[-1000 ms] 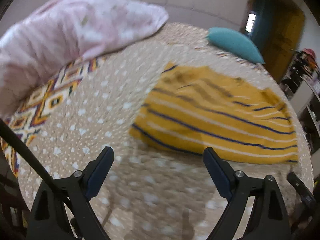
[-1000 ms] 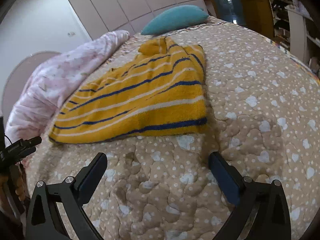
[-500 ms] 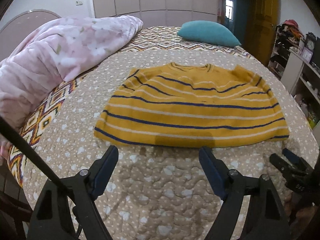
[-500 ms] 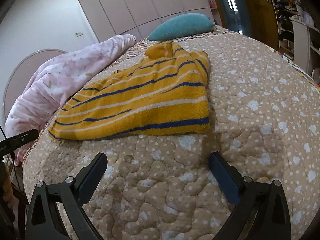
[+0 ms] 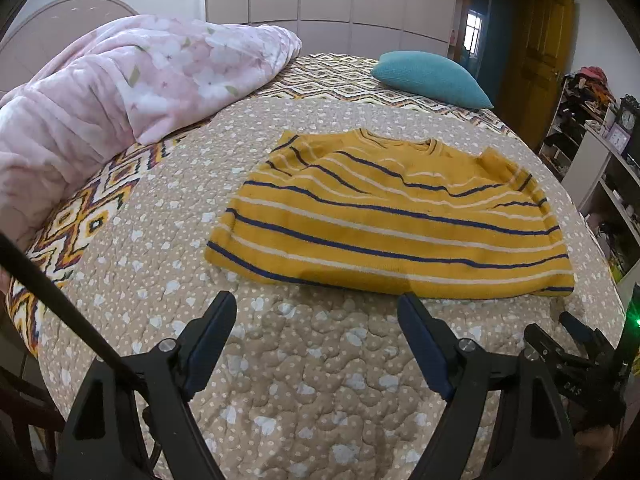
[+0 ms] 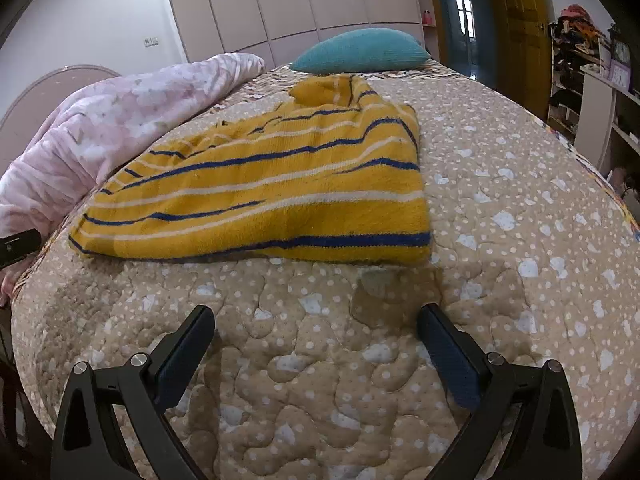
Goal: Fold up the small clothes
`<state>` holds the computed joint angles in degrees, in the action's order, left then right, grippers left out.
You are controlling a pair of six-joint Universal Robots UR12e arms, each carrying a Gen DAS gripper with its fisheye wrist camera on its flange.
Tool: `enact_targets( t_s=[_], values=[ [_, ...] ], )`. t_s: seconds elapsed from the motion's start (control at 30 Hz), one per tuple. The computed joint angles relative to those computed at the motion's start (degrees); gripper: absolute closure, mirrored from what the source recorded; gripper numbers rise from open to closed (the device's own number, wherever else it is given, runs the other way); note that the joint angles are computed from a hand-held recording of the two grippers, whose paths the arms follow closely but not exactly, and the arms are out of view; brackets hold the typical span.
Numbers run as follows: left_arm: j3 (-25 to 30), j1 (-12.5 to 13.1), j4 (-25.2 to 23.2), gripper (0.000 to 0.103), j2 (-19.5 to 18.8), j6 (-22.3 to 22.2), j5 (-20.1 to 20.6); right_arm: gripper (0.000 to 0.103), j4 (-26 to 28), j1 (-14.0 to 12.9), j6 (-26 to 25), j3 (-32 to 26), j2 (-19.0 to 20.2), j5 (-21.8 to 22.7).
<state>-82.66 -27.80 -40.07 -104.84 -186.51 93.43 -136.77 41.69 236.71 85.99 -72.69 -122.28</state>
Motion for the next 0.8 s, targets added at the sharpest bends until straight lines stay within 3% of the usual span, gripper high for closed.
enact_targets(
  t_s=[0.37, 0.5, 0.67, 0.73, 0.8],
  values=[
    [0.22, -0.17, -2.82, 0.021, 0.31, 0.01, 1.51, 0.000, 4.31, -0.06, 0.35, -1.97, 0.67, -0.02],
    [0.15, -0.23, -3.58, 0.021, 0.47, 0.41, 2.10, 0.001, 7.73, -0.59, 1.39, -3.36, 0.56, 2.02],
    [0.05, 0.17, -4.07, 0.021, 0.46, -0.80, 0.90, 0.008, -3.89, -2.48, 3.02, -0.24, -1.74, 8.46],
    [-0.02, 0.44, -4.18, 0.021, 0.50, -1.01, -0.28, 0.011, -1.31, -3.06, 2.54, -1.54, -1.51, 7.86],
    [-0.39, 0.52, -3.29, 0.021, 0.66, -0.69, -0.48, 0.023, 4.49, -3.13, 1.38, -4.50, -0.74, 2.65]
  ],
)
